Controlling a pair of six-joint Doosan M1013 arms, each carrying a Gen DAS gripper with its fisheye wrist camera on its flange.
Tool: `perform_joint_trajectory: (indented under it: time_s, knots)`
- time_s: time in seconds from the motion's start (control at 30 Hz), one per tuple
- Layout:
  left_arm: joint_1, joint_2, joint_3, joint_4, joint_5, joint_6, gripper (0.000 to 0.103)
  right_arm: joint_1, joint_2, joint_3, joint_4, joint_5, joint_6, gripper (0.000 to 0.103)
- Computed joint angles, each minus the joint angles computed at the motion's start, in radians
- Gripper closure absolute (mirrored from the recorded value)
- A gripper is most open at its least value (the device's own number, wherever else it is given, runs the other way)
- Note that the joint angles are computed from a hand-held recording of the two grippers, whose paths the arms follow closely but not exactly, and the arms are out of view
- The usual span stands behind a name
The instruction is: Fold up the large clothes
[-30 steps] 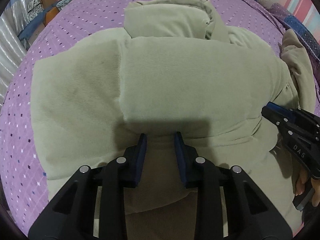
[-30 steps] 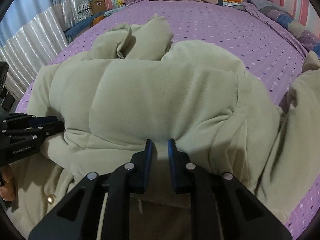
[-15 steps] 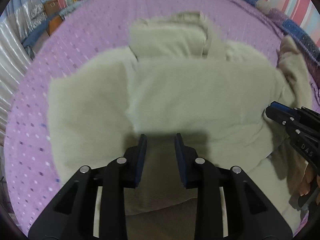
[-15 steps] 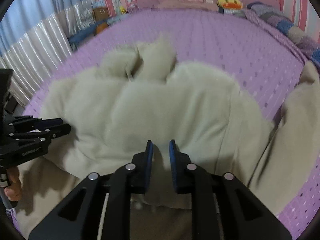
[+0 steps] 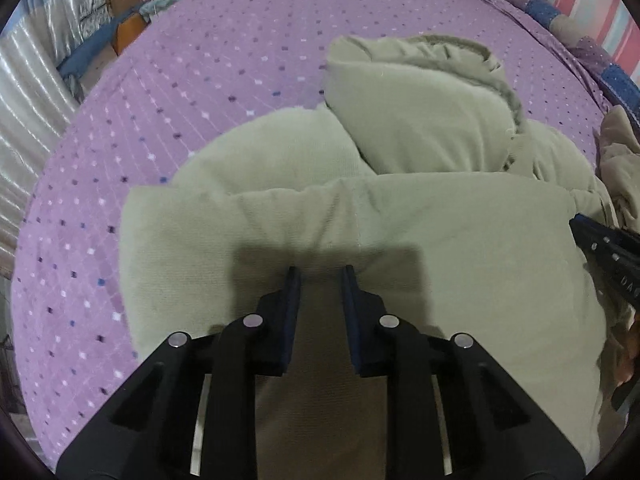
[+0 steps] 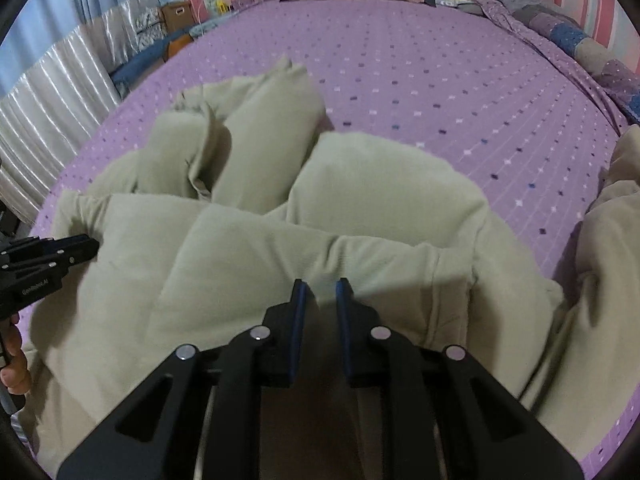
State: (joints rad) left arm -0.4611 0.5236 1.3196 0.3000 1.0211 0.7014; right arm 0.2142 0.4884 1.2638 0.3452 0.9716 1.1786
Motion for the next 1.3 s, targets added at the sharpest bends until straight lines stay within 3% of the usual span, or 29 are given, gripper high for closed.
perform_joint_trajectory:
  time_s: [0.23, 0.4, 0.43, 0.47, 0.5, 0.53, 0.57, 0.67, 0.77, 1.0, 1.13, 1.3]
  knots:
    - [0.005, -0.005, 0.030, -0.006, -0.031, 0.009, 0.084, -0.002, 0.012, 0.001, 0.001, -0.006, -0.011, 0.089]
    - [-0.006, -0.015, 0.016, 0.023, 0.008, 0.005, 0.082, -0.012, 0.001, -0.005, 0.025, 0.017, 0.021, 0.086]
    - [-0.013, -0.020, 0.016, 0.033, 0.012, -0.005, 0.071, -0.013, -0.010, -0.005, 0.017, 0.019, 0.031, 0.084]
    - [-0.016, -0.017, 0.001, 0.035, 0.017, -0.011, 0.060, -0.014, -0.020, 0.000, 0.016, 0.011, 0.036, 0.074]
    - [-0.024, -0.030, 0.008, 0.054, 0.006, -0.034, 0.033, -0.019, -0.035, 0.009, 0.037, -0.003, 0.030, 0.065]
    - [-0.034, -0.039, 0.012, 0.088, 0.004, -0.061, 0.017, -0.023, -0.046, 0.017, 0.054, -0.012, 0.026, 0.043]
    - [-0.045, -0.051, 0.018, 0.126, 0.000, -0.088, 0.014, -0.025, -0.061, 0.026, 0.058, -0.030, 0.028, 0.031]
    - [-0.058, -0.075, 0.023, 0.132, -0.020, -0.085, 0.013, -0.024, -0.090, 0.042, 0.011, -0.072, 0.040, 0.025]
    - [-0.072, -0.088, 0.015, 0.155, -0.011, -0.089, 0.003, -0.031, -0.097, 0.042, -0.011, -0.065, 0.064, 0.021]
    - [-0.075, -0.073, -0.014, 0.140, -0.005, -0.059, 0.003, -0.077, -0.087, 0.020, -0.101, -0.077, 0.125, 0.014]
    - [-0.069, -0.043, -0.047, 0.118, -0.010, -0.059, 0.003, -0.108, -0.033, -0.072, -0.248, -0.075, 0.251, 0.014]
    - [-0.062, -0.007, -0.084, 0.104, 0.011, -0.034, 0.003, -0.154, 0.080, -0.242, -0.351, 0.011, 0.383, 0.014]
